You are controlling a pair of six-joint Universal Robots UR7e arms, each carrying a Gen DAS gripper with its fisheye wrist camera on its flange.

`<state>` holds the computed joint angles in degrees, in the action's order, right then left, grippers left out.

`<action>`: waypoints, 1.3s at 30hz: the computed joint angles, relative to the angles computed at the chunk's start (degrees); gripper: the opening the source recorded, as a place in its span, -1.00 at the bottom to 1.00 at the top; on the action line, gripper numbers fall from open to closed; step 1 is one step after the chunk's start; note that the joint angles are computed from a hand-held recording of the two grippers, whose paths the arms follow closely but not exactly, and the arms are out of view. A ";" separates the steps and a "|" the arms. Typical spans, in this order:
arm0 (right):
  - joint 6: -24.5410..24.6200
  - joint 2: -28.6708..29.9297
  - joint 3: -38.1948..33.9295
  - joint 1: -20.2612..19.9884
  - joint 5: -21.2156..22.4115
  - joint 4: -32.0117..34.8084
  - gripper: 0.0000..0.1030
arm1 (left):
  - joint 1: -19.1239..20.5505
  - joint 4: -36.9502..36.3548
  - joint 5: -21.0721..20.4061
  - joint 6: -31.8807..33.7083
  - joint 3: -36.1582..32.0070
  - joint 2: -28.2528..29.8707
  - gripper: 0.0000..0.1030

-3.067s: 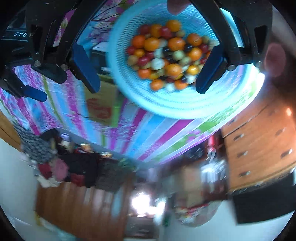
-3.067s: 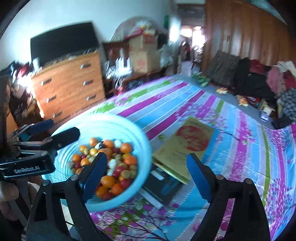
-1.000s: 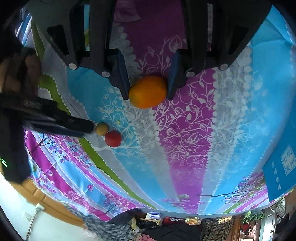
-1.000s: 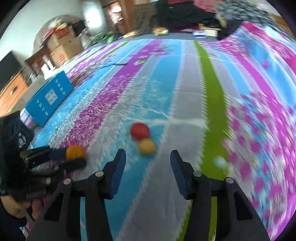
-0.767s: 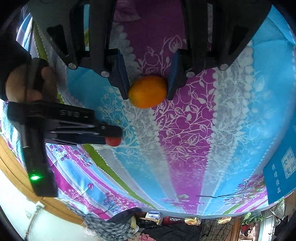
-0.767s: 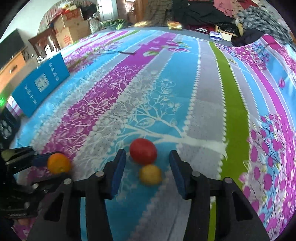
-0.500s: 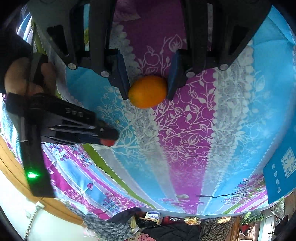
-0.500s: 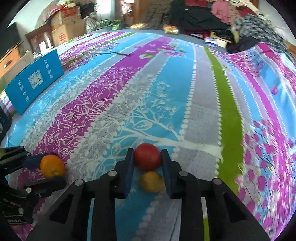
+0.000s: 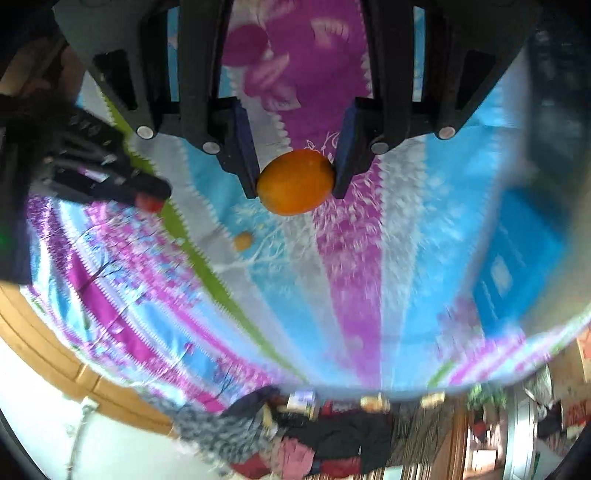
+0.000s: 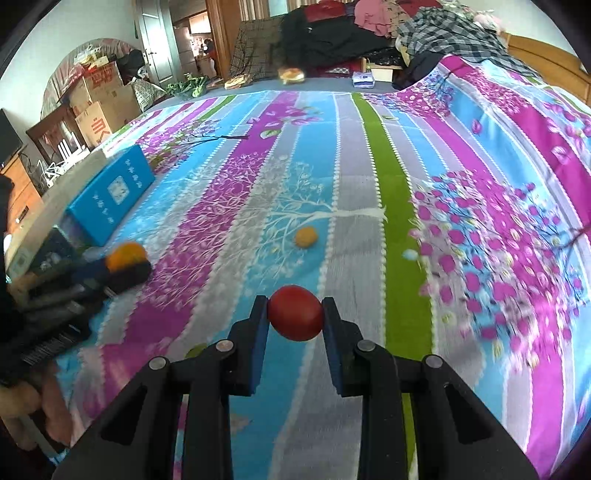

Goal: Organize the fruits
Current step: 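Grasp the orange with the left tool while the right tool grasps the red tomato, then carry the orange and red tomato over the blue basket and lower them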

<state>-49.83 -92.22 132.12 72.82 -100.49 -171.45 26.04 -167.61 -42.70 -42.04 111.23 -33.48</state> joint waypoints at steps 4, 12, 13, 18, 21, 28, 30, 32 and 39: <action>1.86 -4.99 1.10 0.09 1.66 3.76 -0.38 | -3.28 3.38 2.47 -3.22 2.26 -4.54 -0.23; 0.20 -17.95 4.45 1.51 9.05 9.68 -0.38 | -9.43 9.24 7.84 -9.75 6.41 -11.28 -0.23; 0.25 -18.64 4.69 2.30 8.62 9.75 -0.38 | -9.81 10.27 8.01 -10.91 6.69 -11.79 -0.23; 3.10 -19.08 4.93 8.76 2.29 8.35 -0.38 | -12.01 17.51 9.32 -18.50 8.54 -15.72 -0.23; 4.89 -18.72 4.79 12.80 -1.12 8.40 -0.38 | -14.00 24.08 11.49 -24.68 9.92 -19.17 -0.23; 10.00 -15.09 5.23 24.03 -8.00 7.48 -0.38 | -17.29 48.83 14.84 -45.94 11.16 -27.65 -0.23; 11.66 -13.63 5.38 27.22 -9.07 7.14 -0.38 | -18.28 56.31 14.98 -52.73 11.41 -30.01 -0.23; 12.82 -12.27 5.43 29.88 -9.91 6.67 -0.38 | -19.09 61.05 14.84 -56.92 11.66 -31.56 -0.23; 16.48 -6.66 5.00 37.88 -11.74 5.68 -0.38 | -21.96 75.24 13.57 -69.11 12.07 -36.20 -0.23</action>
